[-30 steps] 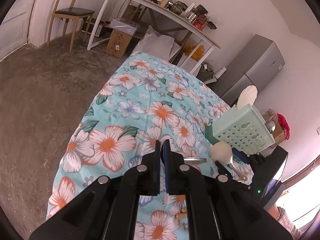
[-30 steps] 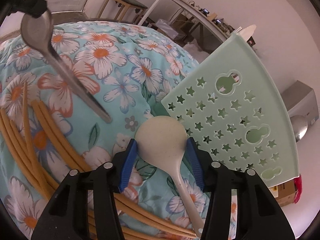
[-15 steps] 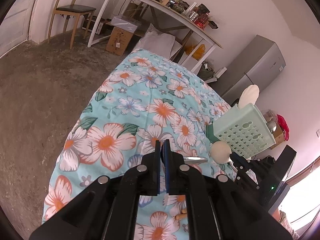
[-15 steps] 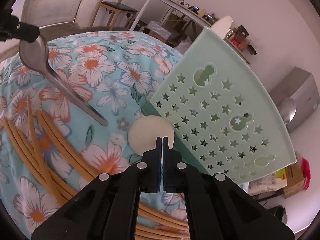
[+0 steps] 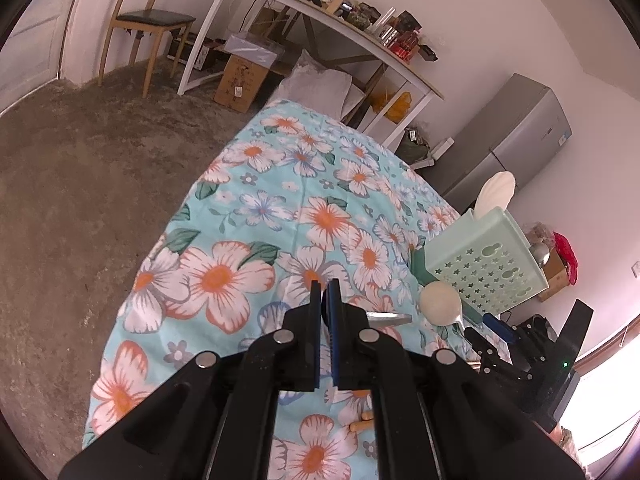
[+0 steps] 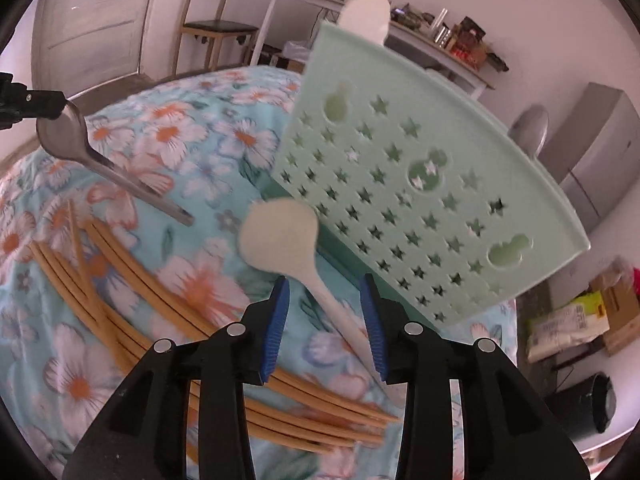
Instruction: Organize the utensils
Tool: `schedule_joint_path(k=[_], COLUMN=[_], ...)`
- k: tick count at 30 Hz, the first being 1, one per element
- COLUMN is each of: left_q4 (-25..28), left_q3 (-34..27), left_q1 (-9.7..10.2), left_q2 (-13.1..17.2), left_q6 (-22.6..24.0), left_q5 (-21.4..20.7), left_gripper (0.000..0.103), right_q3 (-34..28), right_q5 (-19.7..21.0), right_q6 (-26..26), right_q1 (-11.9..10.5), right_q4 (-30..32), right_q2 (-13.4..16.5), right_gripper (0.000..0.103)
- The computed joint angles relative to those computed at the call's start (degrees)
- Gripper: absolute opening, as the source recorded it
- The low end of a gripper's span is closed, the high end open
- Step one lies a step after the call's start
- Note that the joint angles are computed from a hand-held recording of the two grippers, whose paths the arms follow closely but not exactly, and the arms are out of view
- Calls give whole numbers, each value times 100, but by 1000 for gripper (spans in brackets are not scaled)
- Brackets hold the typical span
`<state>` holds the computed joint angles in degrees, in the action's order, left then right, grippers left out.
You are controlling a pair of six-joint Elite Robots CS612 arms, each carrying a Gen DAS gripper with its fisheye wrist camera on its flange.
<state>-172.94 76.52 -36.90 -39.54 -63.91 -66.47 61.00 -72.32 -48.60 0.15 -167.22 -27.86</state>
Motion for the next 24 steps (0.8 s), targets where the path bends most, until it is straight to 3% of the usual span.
schedule_joint_path(k=[3, 12, 16, 20, 24], left_q4=[-53, -141, -186, -242, -259], left_q3=[-2, -18, -4, 54, 90], left_q1=[-1, 30, 58, 62, 86], left_q2=[4, 40, 46, 26, 20], left_q6=[37, 66, 53, 23, -2], left_q5=[6, -37, -49, -24, -76], left_gripper=[3, 3, 3, 3, 3], right_q3=[19, -85, -143, -352, -723], right_q5=[-133, -641, -687, -637, -339], right_q6=[-292, -948, -1152, -743, 87], right_q1=[42, 254, 333, 347, 268], right_q4=[-26, -719, -715, -80, 1008], right_q2=[36, 266, 299, 305, 327], right_gripper=[44, 44, 43, 39, 38])
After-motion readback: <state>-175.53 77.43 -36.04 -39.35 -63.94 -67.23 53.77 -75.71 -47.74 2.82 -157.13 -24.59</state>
